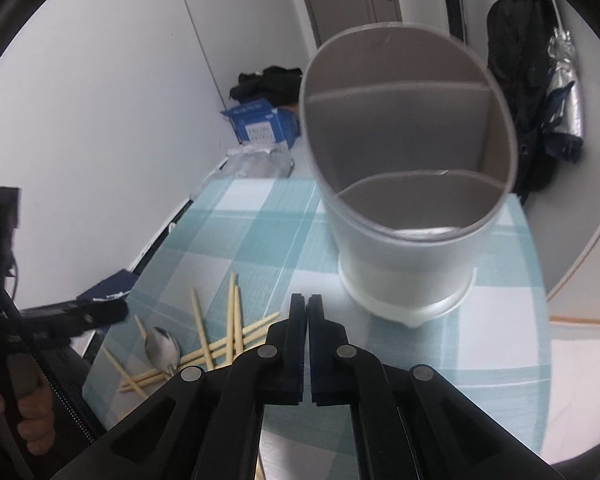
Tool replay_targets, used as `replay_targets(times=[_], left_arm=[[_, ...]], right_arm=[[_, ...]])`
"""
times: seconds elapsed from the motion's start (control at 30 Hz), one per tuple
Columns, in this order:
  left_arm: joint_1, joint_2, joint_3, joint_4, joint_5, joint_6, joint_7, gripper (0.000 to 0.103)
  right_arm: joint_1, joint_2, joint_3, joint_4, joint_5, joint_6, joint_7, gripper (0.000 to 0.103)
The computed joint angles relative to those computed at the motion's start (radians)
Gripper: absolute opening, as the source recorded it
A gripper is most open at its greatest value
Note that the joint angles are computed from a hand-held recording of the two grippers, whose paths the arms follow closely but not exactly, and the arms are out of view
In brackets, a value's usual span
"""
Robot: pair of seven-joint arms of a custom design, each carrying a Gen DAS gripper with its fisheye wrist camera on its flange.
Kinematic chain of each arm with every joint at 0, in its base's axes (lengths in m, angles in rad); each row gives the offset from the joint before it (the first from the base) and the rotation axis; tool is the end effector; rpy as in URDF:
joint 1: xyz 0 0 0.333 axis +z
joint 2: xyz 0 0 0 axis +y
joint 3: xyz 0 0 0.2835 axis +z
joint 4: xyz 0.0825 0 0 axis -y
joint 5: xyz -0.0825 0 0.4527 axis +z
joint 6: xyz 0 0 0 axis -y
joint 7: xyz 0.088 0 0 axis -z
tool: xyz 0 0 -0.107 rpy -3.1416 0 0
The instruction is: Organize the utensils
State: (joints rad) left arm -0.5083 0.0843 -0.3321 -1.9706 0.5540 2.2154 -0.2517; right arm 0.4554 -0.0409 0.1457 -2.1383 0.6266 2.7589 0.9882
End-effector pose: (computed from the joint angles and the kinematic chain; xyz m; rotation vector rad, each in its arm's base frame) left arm 0.4488 -0.4721 0.3861 -2.5322 1.2016 -0.5266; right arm 0.5372 0.3393 0.4261 -2.1625 1.0338 -0.1928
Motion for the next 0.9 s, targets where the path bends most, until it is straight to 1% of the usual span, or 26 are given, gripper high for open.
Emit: replay_targets(times=[0.07, 0.17, 0.3, 0.37, 0.43, 0.47, 0.5, 0.53, 0.6, 0.67, 0.7, 0.73, 0.8, 0.87, 0.9], left_arm=[[0.002, 0.001, -0.002, -0.003, -0.032, 0.016, 0.005, 0.102], [-0.002, 0.008, -0.007, 0.003, -0.072, 0.019, 0.012, 0.101], [-0.009, 0.046, -0.007, 0.042, -0.100, 0.000, 0.045, 0.100], [-0.014, 0.061, -0.004, 0.056, -0.109, -0.012, 0.043, 0.097], [-0.016, 0.074, 0.000, 0.067, -0.116, -0.021, 0.045, 0.096], [-0.017, 0.079, 0.002, 0.071, -0.120, -0.027, 0.047, 0.094], [-0.017, 0.082, 0.003, 0.072, -0.125, -0.028, 0.050, 0.086], [-0.015, 0.084, 0.004, 0.073, -0.135, -0.024, 0.059, 0.080], [-0.014, 0.090, 0.005, 0.077, -0.145, -0.013, 0.074, 0.079], [-0.014, 0.105, 0.006, 0.093, -0.155, -0.014, 0.098, 0.073], [-0.014, 0.114, 0.007, 0.103, -0.162, -0.019, 0.107, 0.064], [-0.016, 0.119, 0.008, 0.110, -0.165, -0.023, 0.109, 0.057], [-0.014, 0.124, 0.012, 0.112, -0.169, -0.003, 0.113, 0.055], [-0.016, 0.132, 0.017, 0.122, -0.160, -0.008, 0.118, 0.053], [-0.016, 0.138, 0.019, 0.130, -0.157, -0.012, 0.122, 0.050]], right_arm=[[0.000, -0.008, -0.003, -0.007, 0.015, 0.015, -0.017, 0.001], [0.002, -0.022, -0.009, -0.017, 0.066, 0.038, -0.072, 0.001], [0.010, -0.033, -0.015, -0.023, 0.125, 0.058, -0.155, 0.001], [0.016, -0.043, -0.018, -0.029, 0.165, 0.064, -0.201, 0.001], [0.023, -0.050, -0.021, -0.034, 0.204, 0.071, -0.246, 0.001], [0.025, -0.057, -0.025, -0.040, 0.226, 0.072, -0.270, 0.001], [0.027, -0.060, -0.028, -0.041, 0.242, 0.071, -0.287, 0.001], [0.028, -0.064, -0.029, -0.043, 0.253, 0.071, -0.297, 0.001], [0.028, -0.069, -0.034, -0.045, 0.273, 0.062, -0.311, 0.001], [0.026, -0.063, -0.039, -0.037, 0.290, 0.054, -0.320, 0.001], [0.024, -0.061, -0.039, -0.035, 0.296, 0.050, -0.322, 0.001], [0.022, -0.059, -0.039, -0.031, 0.302, 0.045, -0.324, 0.001], [0.020, -0.061, -0.040, -0.029, 0.317, 0.039, -0.335, 0.001], [0.019, -0.063, -0.040, -0.029, 0.333, 0.040, -0.353, 0.001], [0.019, -0.064, -0.040, -0.031, 0.344, 0.040, -0.364, 0.001]])
